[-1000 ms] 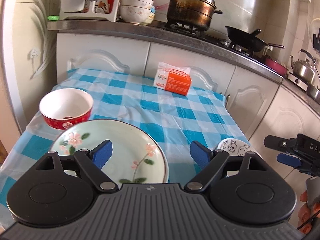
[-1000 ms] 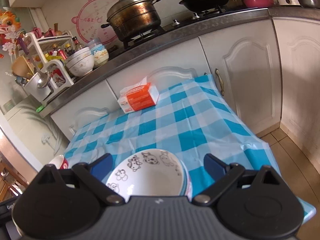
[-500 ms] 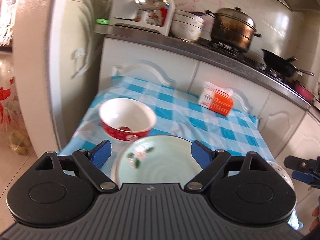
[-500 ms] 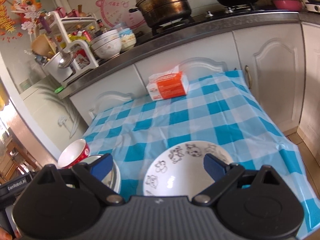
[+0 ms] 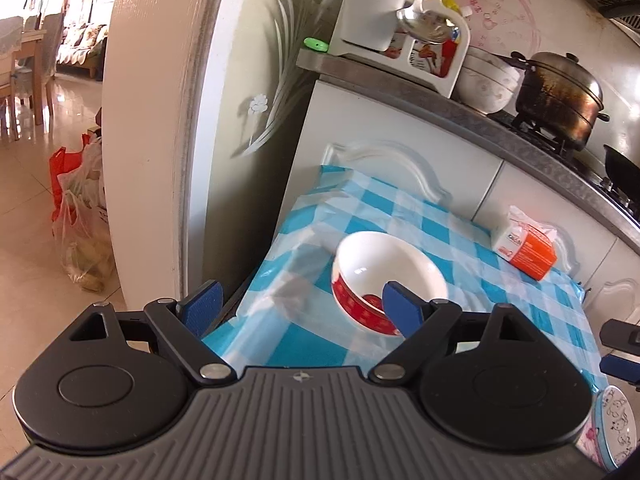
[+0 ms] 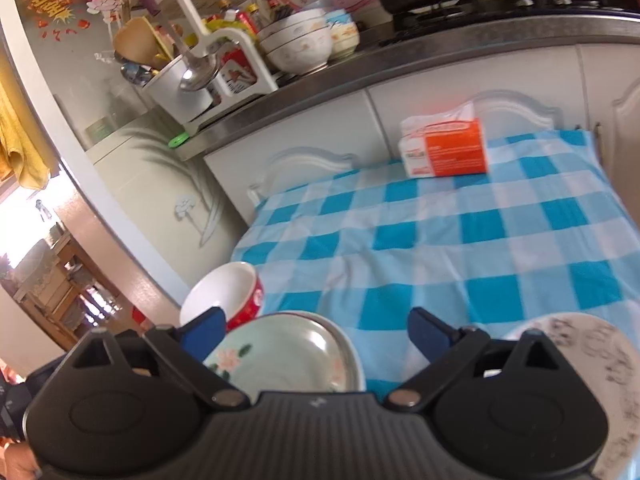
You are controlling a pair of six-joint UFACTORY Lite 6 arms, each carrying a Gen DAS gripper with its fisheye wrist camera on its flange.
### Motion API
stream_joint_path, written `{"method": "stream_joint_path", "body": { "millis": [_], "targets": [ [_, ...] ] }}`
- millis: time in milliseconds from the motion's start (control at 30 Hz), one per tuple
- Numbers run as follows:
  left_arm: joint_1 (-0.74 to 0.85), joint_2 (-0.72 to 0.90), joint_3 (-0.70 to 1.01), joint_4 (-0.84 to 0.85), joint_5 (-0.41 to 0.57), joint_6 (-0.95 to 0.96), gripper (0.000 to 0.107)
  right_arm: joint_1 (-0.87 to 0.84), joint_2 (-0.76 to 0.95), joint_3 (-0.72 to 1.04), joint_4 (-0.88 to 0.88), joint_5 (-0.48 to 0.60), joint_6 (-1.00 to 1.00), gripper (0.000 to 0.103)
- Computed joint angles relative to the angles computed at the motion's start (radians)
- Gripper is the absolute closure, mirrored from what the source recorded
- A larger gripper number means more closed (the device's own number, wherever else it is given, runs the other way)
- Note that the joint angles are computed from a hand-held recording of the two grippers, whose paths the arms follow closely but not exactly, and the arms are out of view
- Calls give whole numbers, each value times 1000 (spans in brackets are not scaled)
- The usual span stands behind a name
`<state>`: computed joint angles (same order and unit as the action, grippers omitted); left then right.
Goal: Organize plates and bowls
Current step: 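Move both grippers to the red-and-white bowl, then close both grippers on the red-and-white bowl rim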
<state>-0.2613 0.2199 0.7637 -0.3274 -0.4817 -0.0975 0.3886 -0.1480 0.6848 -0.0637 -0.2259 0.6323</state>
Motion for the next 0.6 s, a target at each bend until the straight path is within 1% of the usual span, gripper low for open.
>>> {"method": "stream_joint_path", "body": {
  "millis": [133, 167, 300, 500, 533, 600],
  "targets": [
    [27, 80, 88, 16, 20, -13, 4, 8, 174, 165, -160, -2, 153, 6],
    [32, 102, 113, 29, 27, -25, 4, 7, 215, 204, -222, -6, 213, 6],
    [41, 187, 210, 50, 49, -29, 4, -1, 391, 384, -518, -14, 513, 7],
    [34, 308, 345, 54, 84, 2, 4, -18, 616, 638, -1027, -16, 1037, 13],
    [33, 326, 365, 62, 91, -4, 4, -24, 643, 668, -1083, -29, 1104, 14],
    [34, 361, 406, 86, 109, -23, 10, -33, 698, 729, -1169, -56, 1199, 18]
  ]
}}
